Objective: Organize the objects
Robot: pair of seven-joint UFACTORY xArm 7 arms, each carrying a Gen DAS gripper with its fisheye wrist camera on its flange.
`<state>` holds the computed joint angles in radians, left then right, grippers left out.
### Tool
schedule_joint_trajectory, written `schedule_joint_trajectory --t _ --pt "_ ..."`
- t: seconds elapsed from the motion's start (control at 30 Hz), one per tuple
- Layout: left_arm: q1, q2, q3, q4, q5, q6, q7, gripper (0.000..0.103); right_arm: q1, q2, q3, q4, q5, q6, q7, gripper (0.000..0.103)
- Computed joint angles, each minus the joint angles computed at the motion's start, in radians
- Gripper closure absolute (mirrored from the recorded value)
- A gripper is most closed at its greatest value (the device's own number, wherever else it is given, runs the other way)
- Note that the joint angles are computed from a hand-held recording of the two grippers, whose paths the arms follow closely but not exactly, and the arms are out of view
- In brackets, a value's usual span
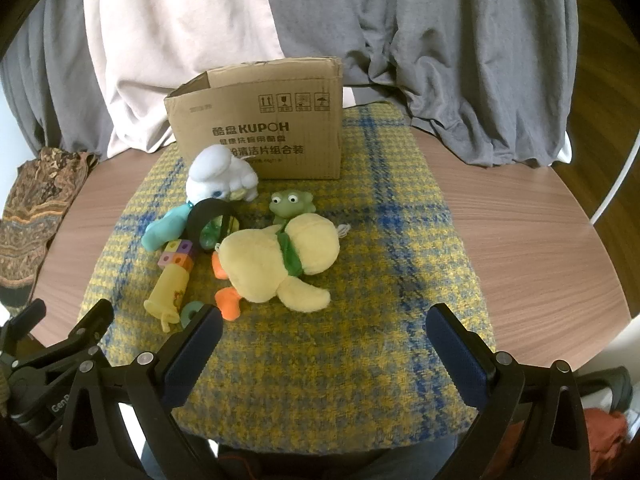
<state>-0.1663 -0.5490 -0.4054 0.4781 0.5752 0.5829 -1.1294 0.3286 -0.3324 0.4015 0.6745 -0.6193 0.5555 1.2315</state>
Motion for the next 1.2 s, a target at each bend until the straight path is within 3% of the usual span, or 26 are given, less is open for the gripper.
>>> schedule_joint_trajectory --t 1.2 --pt "0.001 0.024 -0.002 0.000 0.005 -0.034 0.006 0.000 -0.016 -0.012 0.001 -0.017 -0.013 -0.013 0.014 0.001"
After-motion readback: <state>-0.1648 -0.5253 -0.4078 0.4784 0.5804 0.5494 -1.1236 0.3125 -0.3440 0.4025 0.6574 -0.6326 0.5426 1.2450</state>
